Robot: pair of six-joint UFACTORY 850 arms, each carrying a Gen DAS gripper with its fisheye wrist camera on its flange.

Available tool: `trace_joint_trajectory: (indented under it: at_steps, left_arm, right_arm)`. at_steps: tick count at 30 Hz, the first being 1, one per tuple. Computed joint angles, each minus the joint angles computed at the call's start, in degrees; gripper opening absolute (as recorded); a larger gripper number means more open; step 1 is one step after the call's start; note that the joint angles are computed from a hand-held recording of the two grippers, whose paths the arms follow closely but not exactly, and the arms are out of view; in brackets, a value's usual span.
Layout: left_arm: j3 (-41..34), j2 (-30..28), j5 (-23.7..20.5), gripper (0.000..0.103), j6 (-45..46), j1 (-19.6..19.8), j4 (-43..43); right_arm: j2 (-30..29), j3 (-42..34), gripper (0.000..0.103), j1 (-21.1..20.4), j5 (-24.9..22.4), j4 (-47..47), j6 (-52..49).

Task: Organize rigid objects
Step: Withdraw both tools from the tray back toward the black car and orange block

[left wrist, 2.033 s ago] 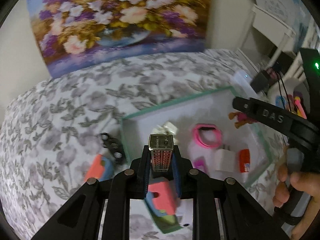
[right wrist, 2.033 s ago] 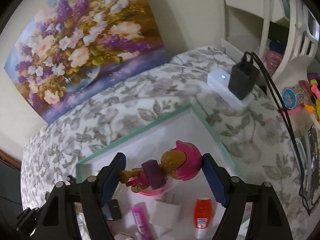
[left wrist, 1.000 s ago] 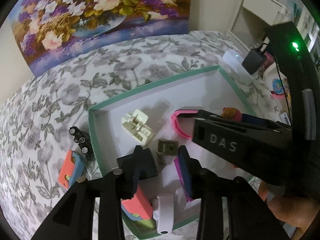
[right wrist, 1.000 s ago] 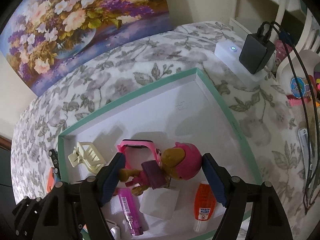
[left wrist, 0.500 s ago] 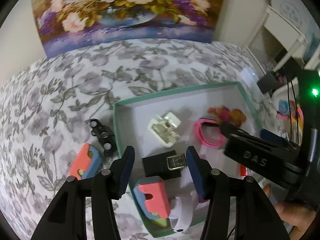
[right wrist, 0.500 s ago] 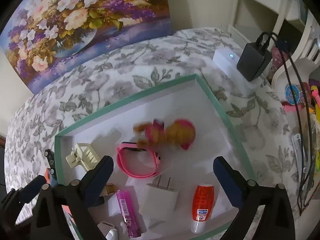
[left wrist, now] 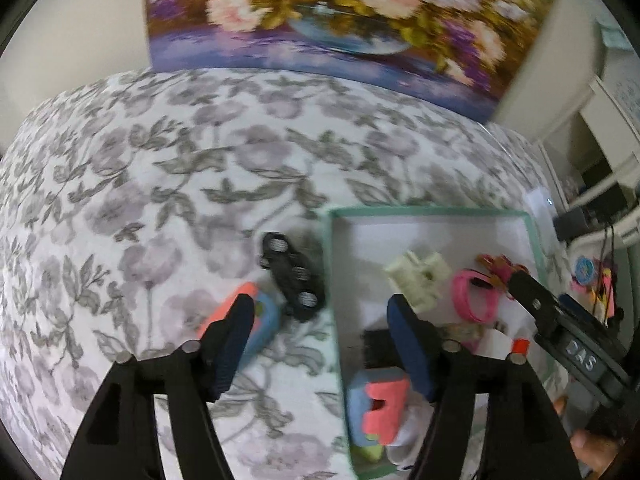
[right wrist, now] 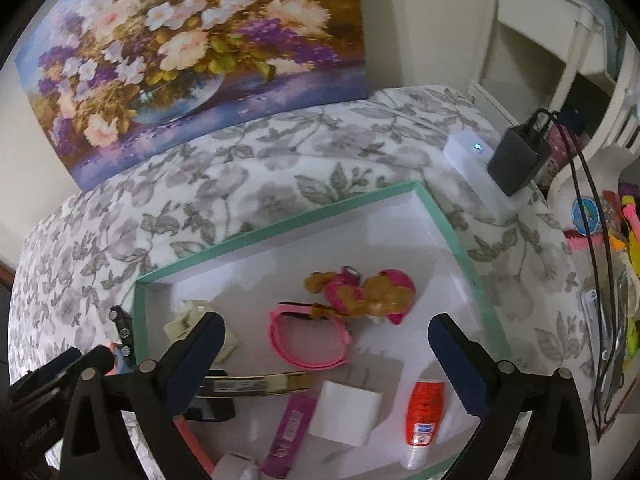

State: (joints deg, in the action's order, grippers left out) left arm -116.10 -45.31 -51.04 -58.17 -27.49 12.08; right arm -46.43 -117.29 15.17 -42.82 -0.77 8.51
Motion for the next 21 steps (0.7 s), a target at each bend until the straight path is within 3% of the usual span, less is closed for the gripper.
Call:
trace_joint_trajectory:
  at_steps: [11,14,21]
  left_arm:
    - [10.39,6.06,0.13,0.08,-7.87,2.79,4.25]
    - [13.16,7.85,-0.32,0.093,-10.83,3.39,6.83]
    - [19.14,11.66,-0.5,0.097,-17.74,4.37,12.17]
  right_arm:
    - [0.6,1.56,0.103,5.6,1.08,0.18,-5.24]
    - [0.66,1.59,0.103,6.89,1.41,-0.68,-5.32]
    - [0.37,1.05,0.103,9.02,2.2,-2.13,-4.64]
